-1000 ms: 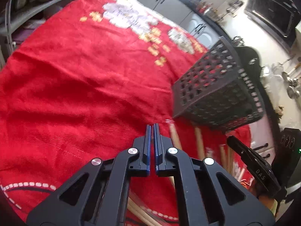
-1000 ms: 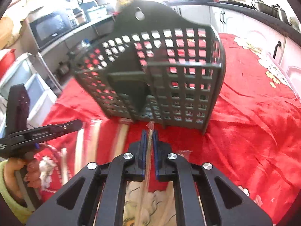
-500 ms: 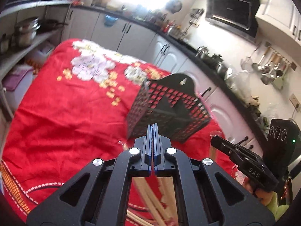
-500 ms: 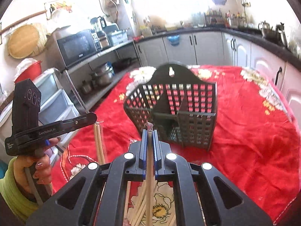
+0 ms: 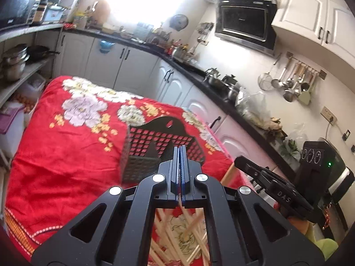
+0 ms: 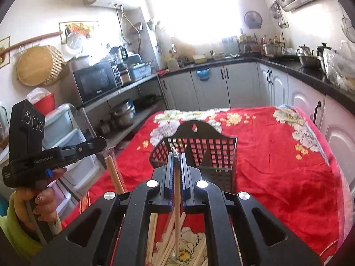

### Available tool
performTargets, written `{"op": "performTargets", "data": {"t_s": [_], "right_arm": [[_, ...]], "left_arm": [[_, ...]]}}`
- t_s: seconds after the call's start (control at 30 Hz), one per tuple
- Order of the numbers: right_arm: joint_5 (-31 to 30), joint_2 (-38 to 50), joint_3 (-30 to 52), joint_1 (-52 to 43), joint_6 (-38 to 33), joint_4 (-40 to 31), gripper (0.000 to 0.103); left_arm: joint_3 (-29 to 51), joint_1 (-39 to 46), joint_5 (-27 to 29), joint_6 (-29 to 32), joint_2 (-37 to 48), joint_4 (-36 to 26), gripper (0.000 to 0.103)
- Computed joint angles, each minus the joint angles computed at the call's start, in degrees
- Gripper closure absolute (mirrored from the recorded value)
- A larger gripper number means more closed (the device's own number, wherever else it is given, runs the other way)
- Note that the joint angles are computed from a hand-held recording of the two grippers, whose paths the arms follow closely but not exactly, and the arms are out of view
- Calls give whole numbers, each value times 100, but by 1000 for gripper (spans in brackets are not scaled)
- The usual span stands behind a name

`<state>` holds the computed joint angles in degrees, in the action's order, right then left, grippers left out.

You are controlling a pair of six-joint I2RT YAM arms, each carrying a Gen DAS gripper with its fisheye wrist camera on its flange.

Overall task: Organize utensils
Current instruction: 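Lift the left tool's chopstick toward the grey caddy while the right tool carries its own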

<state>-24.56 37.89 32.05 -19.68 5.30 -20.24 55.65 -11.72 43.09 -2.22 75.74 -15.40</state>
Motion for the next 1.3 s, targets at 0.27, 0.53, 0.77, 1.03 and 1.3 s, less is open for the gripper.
{"op": "performTargets", "data": {"t_s": [0.27, 0.53, 0.77, 1.03, 1.3], "right_arm": [[-95, 44, 459, -204, -22, 45, 98], [-82, 392, 1025, -370, 71, 305, 98], [-152, 773, 1545, -645, 276, 538, 98], [577, 1084, 1783, -452, 244, 915, 97], [768, 1637, 1607, -447, 220, 1353, 97]], "left_arm": [[452, -188, 4, -145, -140, -28, 103], [1229, -247, 65, -491, 105, -32, 103], [2040, -370, -51, -869, 532, 75, 103], [2648, -651, -625, -1130, 992, 382, 103], [3172, -717, -779, -1256, 1718, 436, 103]]}}
